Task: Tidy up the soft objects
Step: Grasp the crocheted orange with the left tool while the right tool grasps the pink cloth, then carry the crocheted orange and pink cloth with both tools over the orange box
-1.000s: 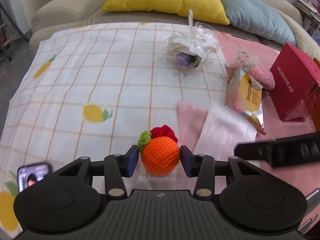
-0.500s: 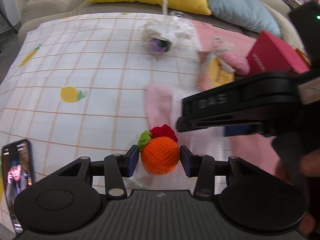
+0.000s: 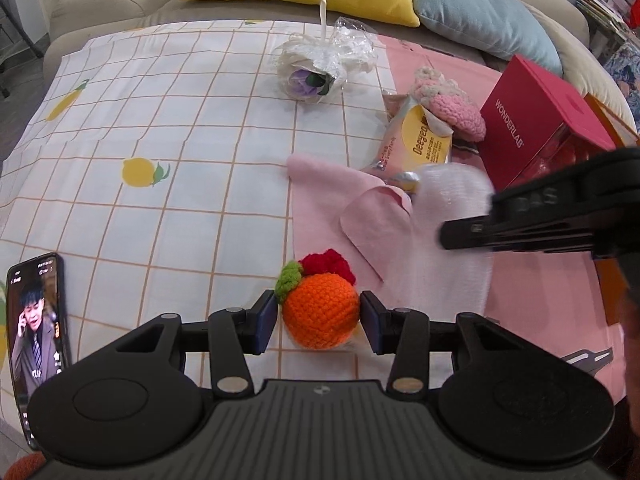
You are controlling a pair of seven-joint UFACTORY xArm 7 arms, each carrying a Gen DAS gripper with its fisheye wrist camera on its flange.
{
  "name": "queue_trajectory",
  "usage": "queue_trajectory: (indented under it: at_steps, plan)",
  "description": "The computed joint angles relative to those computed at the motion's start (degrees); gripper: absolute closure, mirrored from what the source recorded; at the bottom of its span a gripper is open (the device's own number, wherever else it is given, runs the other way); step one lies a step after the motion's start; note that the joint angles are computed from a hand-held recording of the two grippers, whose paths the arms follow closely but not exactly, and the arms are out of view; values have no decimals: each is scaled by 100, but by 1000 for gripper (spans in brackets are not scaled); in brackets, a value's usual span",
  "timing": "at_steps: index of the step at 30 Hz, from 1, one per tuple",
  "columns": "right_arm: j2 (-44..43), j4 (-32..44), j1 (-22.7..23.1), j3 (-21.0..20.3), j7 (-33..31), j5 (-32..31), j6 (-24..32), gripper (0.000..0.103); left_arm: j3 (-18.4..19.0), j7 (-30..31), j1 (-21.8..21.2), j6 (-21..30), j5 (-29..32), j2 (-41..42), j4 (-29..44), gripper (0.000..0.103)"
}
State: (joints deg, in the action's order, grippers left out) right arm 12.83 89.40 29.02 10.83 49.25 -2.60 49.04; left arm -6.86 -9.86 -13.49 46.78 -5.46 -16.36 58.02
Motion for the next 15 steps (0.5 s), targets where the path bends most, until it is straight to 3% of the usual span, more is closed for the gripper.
queue_trajectory:
  at_steps: [15]
  plan:
    - [-1897,-1597,-470,106,-290,106,-416,103,-303,-270,-292,-99,78,-340,412,52]
